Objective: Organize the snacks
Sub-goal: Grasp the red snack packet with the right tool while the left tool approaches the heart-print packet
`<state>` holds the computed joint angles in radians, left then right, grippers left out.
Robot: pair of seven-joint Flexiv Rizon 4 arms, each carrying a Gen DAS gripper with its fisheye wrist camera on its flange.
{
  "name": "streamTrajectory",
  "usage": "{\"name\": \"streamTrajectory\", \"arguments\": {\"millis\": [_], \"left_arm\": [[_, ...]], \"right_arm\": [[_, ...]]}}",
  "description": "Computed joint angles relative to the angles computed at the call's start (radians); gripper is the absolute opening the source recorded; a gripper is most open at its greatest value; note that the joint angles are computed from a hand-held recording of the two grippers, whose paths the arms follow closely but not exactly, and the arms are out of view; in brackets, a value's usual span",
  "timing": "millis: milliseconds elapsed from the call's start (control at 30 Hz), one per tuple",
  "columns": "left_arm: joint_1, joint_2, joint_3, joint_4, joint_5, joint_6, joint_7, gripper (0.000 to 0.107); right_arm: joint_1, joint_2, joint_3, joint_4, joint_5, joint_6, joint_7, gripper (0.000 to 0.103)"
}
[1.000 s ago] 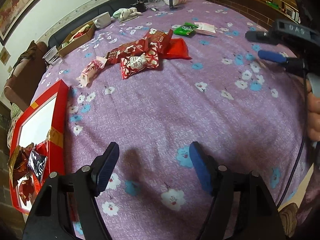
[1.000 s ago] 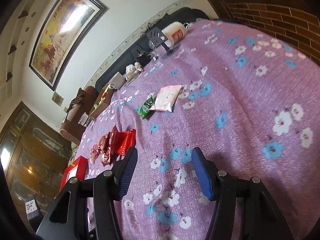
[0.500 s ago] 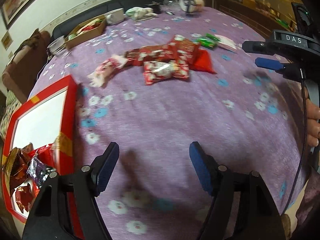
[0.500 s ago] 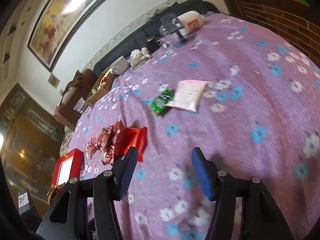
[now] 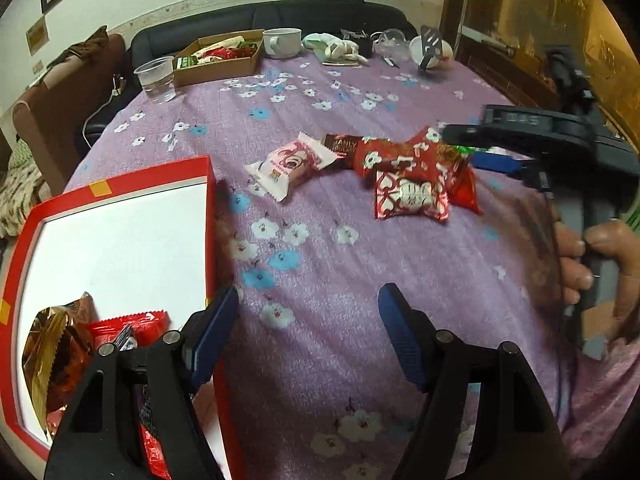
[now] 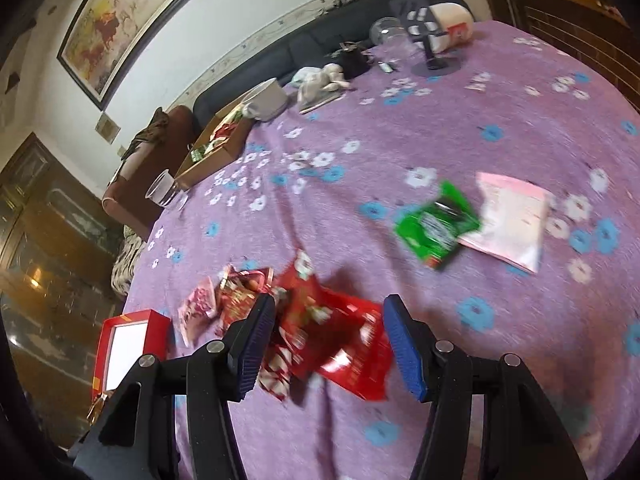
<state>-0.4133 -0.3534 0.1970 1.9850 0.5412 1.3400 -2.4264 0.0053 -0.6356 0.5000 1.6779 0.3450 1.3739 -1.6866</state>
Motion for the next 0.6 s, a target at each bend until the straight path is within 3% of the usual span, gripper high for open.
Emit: {"name": "streamTrajectory", "arguments": {"millis": [133, 233, 467, 533, 600], "left_arm": [[0.018, -0.004, -0.009, 0.008, -0.022, 0.014, 0.023, 0.072], [0.017, -0.008, -0.008, 0.01, -0.036, 0.012, 0.034, 0.072], [0.006, 0.013, -0.001, 0.032, -0.037, 0.004, 0.009, 0.072], [-0.003, 0.02, 0.002, 0.033, -0.025, -0.01, -0.005, 0.073], [-0.01, 0.026, -0.001, 0.03, -0.009, -0.03, -0.018, 0.073]], "right_arm": [[0.048, -0.035, -0.028, -0.058, -0.032, -0.065, 0.027, 0.058], [0.102, -0.036, -0.071, -0.041, -0.081, -0.03, 0.034, 0.033], [0.016, -0.007, 0.068, 0.033, -0.071, -0.055, -0.173, 0.011], [-0.006, 0.019, 0.092, 0.078, -0.046, -0.078, -0.235, 0.011], [-0.084, 0.04, 0.162, 0.113, 0.026, -0.125, -0.329, 0.011]]}}
